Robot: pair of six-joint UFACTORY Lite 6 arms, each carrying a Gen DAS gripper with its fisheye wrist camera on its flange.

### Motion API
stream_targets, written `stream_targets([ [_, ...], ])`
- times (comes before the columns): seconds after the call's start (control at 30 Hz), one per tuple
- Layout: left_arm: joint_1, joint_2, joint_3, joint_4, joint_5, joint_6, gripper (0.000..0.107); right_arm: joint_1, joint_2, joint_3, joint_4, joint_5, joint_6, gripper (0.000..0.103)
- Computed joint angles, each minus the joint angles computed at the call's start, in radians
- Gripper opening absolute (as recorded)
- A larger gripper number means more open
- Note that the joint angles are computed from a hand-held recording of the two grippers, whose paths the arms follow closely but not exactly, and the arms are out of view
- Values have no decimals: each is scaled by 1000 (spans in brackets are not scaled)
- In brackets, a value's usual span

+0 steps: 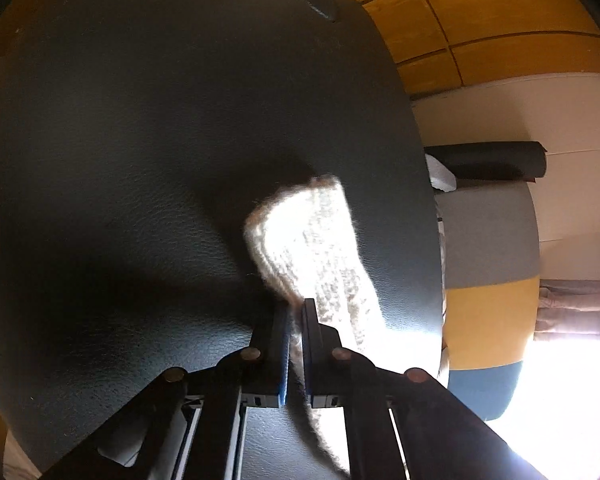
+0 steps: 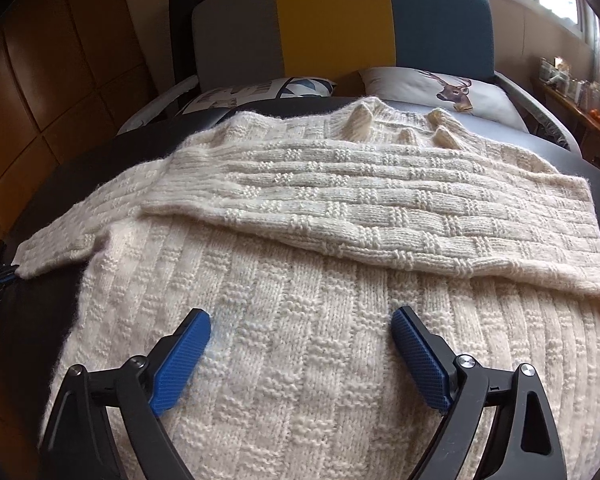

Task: Fold clothes

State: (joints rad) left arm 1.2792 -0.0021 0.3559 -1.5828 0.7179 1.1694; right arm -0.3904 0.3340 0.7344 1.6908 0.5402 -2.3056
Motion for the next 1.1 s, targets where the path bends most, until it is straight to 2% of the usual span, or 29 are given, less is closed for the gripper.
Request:
stream_targets([
  [0.17, -143, -245, -68, 48, 22, -131, 4, 3, 2, 0, -1, 3, 0, 96],
  [0.33, -641, -409, 17, -38, -158, -309, 4, -3, 5, 8, -28, 14, 28, 96],
  [0.43, -955, -361, 127, -140, -282, -307, 4, -11, 3, 18, -65, 26, 67, 95],
  [0.5, -1165, -267, 227, -301, -406, -221, 4, -22, -6, 24, -96, 41, 101, 95],
  [0.53, -1241, -220, 276, -364, -437, -177, 4, -31, -9, 28, -115, 52, 123, 95],
  [0.6, -1372, -104, 405, -378, -508, -188, 4, -58, -12, 42, -162, 78, 176, 95],
  [0.7, -1531, 88, 623, -126, -600, -453, 4, -110, -17, 70, -234, 125, 245, 95],
  [0.8, -1643, 308, 852, 188, -630, -746, 4, -167, -9, 110, -299, 172, 308, 95],
  [0.87, -1699, 445, 998, 398, -620, -935, 4, -207, 7, 145, -330, 203, 348, 95],
  [1.0, -1812, 629, 1177, 816, -608, -1342, 4, -270, 64, 238, -393, 257, 443, 95],
  [1.1, -1824, 753, 1328, 1091, -524, -1602, 4, -301, 115, 315, -436, 287, 505, 94],
])
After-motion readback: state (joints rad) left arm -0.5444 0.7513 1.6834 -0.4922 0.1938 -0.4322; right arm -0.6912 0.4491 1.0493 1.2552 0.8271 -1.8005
